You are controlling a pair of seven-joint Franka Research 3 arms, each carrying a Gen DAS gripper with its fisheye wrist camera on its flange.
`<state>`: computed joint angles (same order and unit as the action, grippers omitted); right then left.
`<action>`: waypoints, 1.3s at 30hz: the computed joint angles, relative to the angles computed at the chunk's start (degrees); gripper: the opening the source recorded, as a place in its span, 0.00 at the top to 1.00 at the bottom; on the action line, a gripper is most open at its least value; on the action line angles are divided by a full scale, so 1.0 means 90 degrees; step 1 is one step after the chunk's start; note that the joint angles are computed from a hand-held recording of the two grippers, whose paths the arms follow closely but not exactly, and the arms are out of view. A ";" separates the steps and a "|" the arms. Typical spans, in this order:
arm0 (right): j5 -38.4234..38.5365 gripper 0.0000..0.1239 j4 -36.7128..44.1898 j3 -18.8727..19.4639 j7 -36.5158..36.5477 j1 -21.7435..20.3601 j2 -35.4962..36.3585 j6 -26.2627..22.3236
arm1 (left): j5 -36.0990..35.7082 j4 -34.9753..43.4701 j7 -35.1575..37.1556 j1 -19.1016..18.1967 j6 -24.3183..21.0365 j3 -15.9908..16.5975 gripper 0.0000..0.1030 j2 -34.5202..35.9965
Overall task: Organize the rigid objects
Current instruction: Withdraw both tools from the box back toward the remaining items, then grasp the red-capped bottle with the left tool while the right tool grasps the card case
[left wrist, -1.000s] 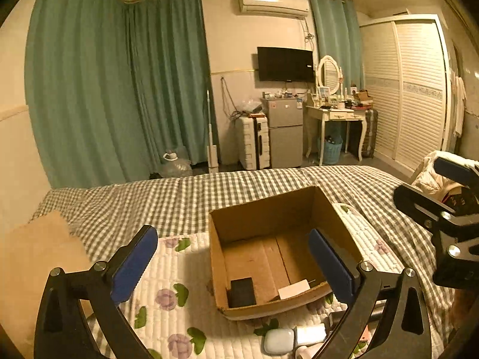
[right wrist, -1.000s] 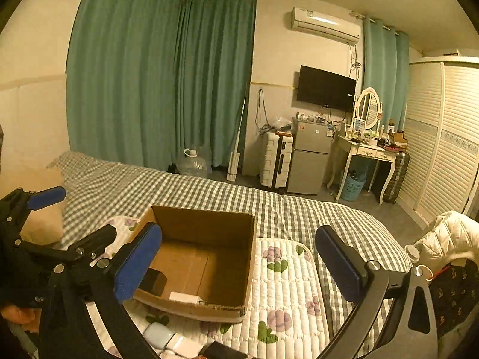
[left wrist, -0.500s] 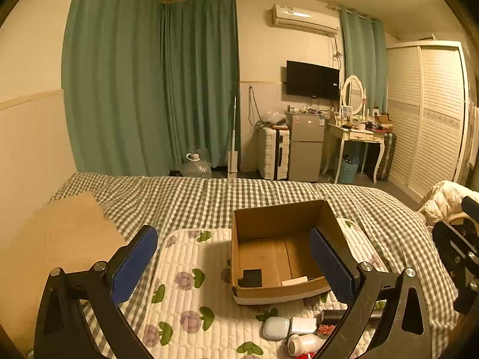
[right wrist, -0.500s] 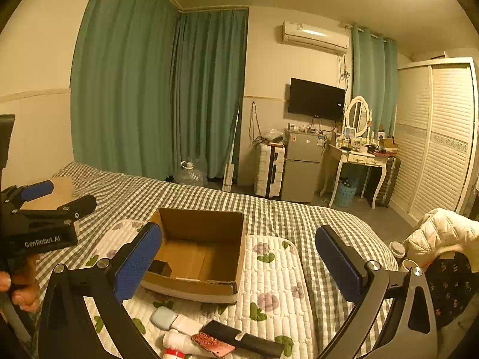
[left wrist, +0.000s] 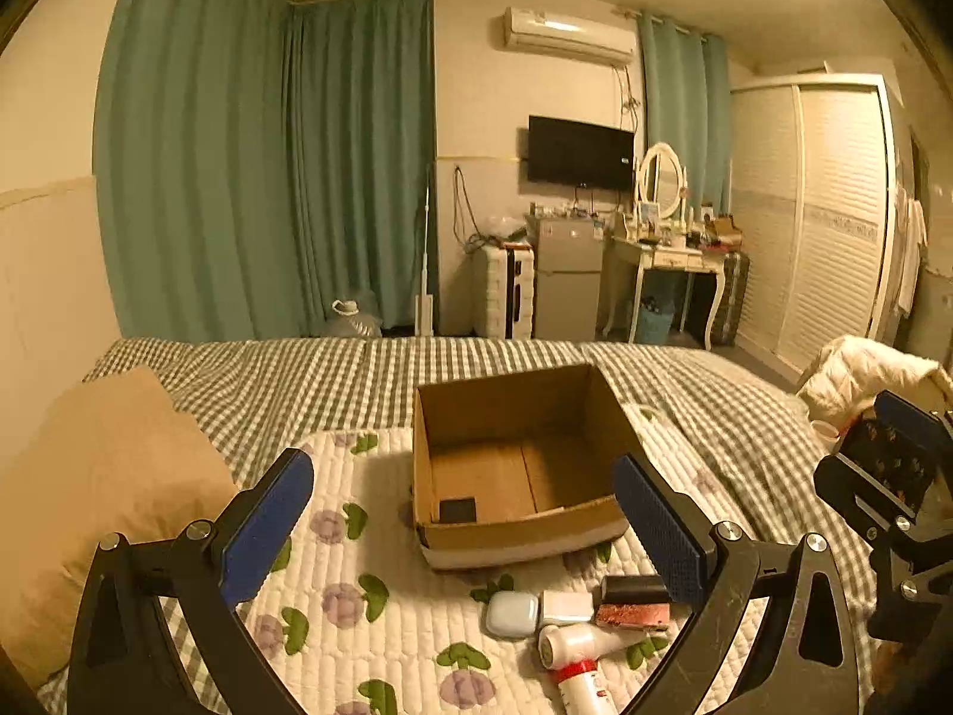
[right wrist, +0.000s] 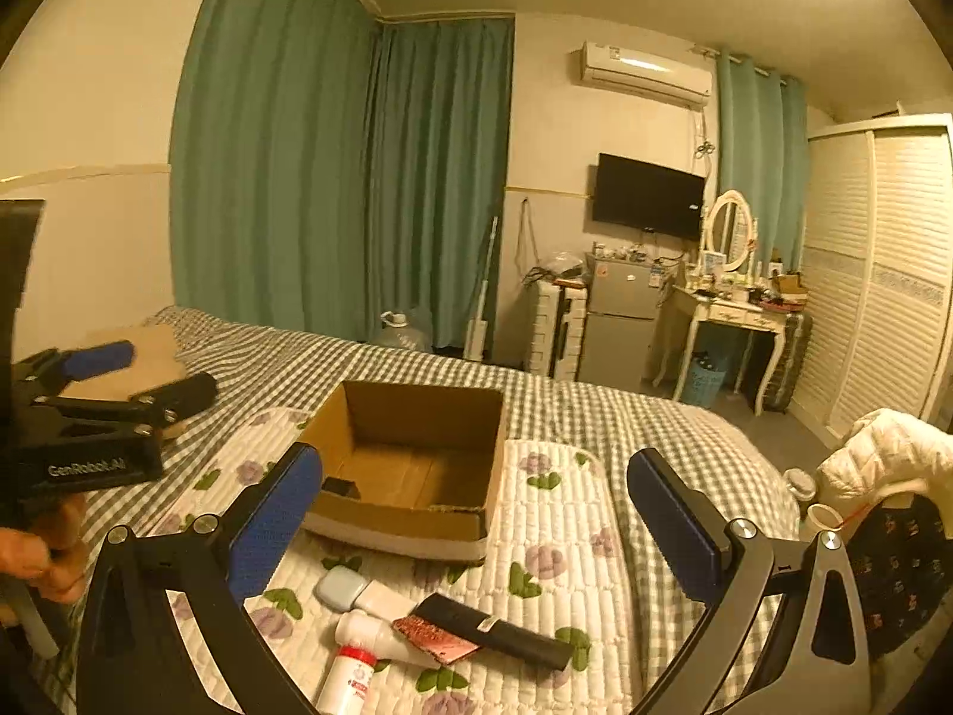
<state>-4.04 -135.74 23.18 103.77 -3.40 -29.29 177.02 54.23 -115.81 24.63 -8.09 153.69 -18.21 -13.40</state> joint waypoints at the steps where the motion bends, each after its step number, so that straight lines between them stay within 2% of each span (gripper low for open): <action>1: 0.0031 0.17 -0.0052 -0.0065 -0.0022 0.0074 0.0017 0.0019 | 0.0064 0.0009 -0.0045 0.0006 -0.0069 -0.0044 0.00 0.0035; 5: 0.0116 0.17 -0.0230 -0.0184 -0.0066 0.0187 0.0096 0.0037 | 0.0254 0.0042 -0.0204 -0.0068 -0.0196 -0.0099 0.00 0.0252; 9: 0.0055 0.17 -0.0340 -0.0085 -0.0027 0.0008 0.0220 0.0052 | 0.0476 0.0103 -0.0336 -0.0256 -0.0515 -0.0124 0.00 0.0566; 18: -0.0172 0.17 -0.0566 -0.0310 -0.0270 -0.0015 0.0667 0.0062 | -0.0243 0.0109 0.0045 -0.0785 -0.0557 0.0164 0.02 0.1265; 27: -0.0374 0.17 -0.0663 -0.0562 -0.0722 0.0280 0.1256 0.0077 | -0.0939 -0.0081 0.0334 -0.1171 -0.0698 0.0266 0.04 0.1696; 34: -0.0460 0.20 -0.0562 -0.0859 -0.1014 0.0746 0.1689 -0.0192 | -0.2082 -0.0457 0.1106 -0.1270 -0.0685 0.0292 0.18 0.1778; 36: -0.0645 0.22 -0.0466 -0.0846 -0.0960 0.0771 0.1839 -0.0325 | -0.2262 -0.0483 0.1305 -0.1282 -0.0682 0.0295 0.32 0.1801; 37: -0.0708 0.23 -0.0412 -0.0890 -0.0990 0.0852 0.1918 -0.0412 | -0.2296 -0.0490 0.1329 -0.1288 -0.0690 0.0302 0.35 0.1801; 39: -0.0957 0.25 -0.0290 -0.0910 -0.0900 0.0919 0.2050 -0.0582 | -0.2359 -0.0595 0.1310 -0.1267 -0.0608 0.0337 0.50 0.1748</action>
